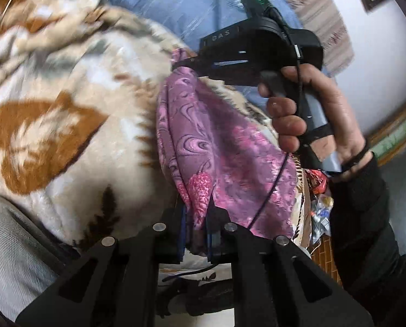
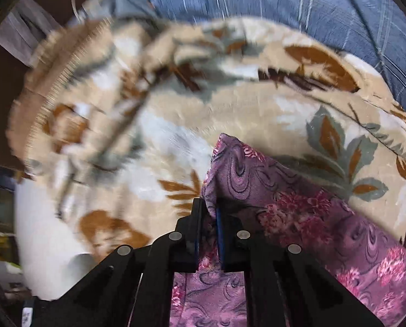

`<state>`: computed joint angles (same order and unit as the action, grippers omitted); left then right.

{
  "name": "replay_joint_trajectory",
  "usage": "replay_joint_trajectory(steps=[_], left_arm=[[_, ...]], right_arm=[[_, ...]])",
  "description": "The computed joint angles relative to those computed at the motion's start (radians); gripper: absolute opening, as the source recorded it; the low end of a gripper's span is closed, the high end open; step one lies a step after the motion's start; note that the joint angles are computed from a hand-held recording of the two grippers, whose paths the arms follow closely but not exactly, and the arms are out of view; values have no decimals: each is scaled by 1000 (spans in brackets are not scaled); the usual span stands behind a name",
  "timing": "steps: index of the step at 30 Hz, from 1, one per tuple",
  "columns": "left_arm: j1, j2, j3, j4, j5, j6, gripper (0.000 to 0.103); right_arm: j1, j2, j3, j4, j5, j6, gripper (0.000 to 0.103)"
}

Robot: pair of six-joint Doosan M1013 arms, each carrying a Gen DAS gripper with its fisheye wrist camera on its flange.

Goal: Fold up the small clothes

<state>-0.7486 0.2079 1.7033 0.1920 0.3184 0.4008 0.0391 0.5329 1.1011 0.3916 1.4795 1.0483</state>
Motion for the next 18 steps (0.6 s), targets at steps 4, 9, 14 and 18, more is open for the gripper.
replay_joint_trajectory(steps=[4,9,14,18], left_arm=[[-32,5,-46,131,70,-63,8],[-43,9,-73,140,90,-44,8],[-49,25,-122,58,128,34,8],[-73,48,-177,60,178,61,8]], right_arm=[[-49,-11,-21,107,31,-15,9],[-90,-24,-18,220,32,-26,9],[-148,-26,-22,305,45,-30,9],[-192,-23,-22,361,63,-36,9]])
